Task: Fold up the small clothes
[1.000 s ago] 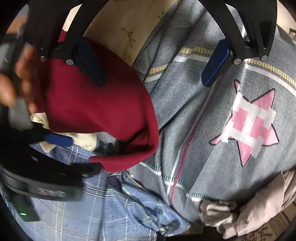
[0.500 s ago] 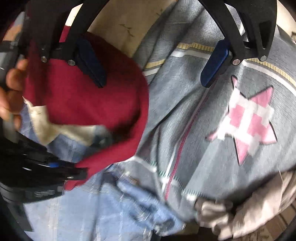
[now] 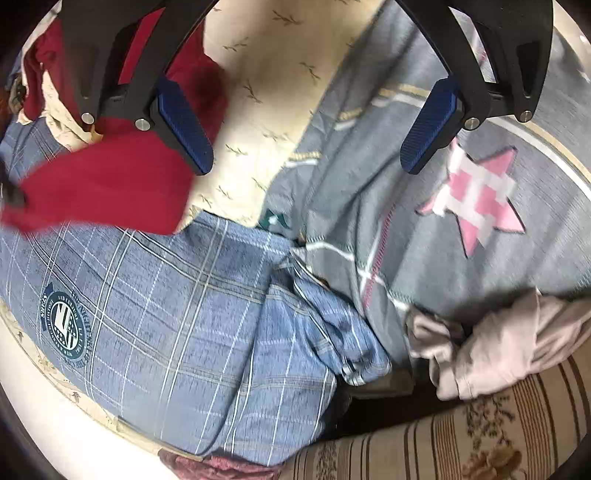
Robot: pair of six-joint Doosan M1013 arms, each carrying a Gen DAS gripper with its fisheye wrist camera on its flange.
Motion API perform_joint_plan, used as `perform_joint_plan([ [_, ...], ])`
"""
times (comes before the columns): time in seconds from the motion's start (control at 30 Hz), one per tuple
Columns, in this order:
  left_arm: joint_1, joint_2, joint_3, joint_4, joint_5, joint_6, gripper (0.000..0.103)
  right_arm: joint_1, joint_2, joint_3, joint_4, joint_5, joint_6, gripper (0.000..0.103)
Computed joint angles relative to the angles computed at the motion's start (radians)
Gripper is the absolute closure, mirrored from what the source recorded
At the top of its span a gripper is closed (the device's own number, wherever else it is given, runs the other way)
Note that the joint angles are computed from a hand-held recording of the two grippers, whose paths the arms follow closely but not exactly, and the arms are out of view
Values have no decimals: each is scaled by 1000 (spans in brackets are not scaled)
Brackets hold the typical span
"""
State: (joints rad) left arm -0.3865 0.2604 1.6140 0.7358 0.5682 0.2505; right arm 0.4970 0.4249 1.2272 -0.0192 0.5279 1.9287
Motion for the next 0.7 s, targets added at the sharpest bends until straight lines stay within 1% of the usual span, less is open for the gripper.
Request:
perform_joint_plan([
  [0.03,-3,6,-4,-12,-5,10,2,-2,-19,32,-72,17,60,96],
  [0.07,-11,4,-2,-16,-5,18,2,-6,-33,57,-108,37,95,96],
  [0.2,-40,12,-10,-36,-3,97,2,-48,-61,147,-115,141,196,96],
  [0.27,-55,19,-19,-31,12,127,2,-66,-81,189,-102,150,225,96],
  [0.33,-62,27,-29,-56,20,178,2,-76,-100,227,-114,133,274,96],
  [0.4,-67,37,-39,-95,30,232,2,-76,-108,243,-179,144,331,96],
  [0.47,-72,50,-53,-125,52,284,2,-80,-105,244,-151,161,322,96],
  [0.5,-75,55,-58,-128,62,297,2,-83,-103,245,-128,165,310,93],
  [0.57,-82,69,-73,-138,96,336,2,-89,-100,239,-92,213,308,82],
  [0.6,-89,81,-87,-137,133,361,2,-93,-105,244,-89,230,328,67],
  [0.63,-92,88,-93,-133,158,372,2,-90,-115,253,-111,227,366,64],
  [0.7,-100,109,-113,-119,219,391,2,-82,-141,274,-188,206,428,63],
])
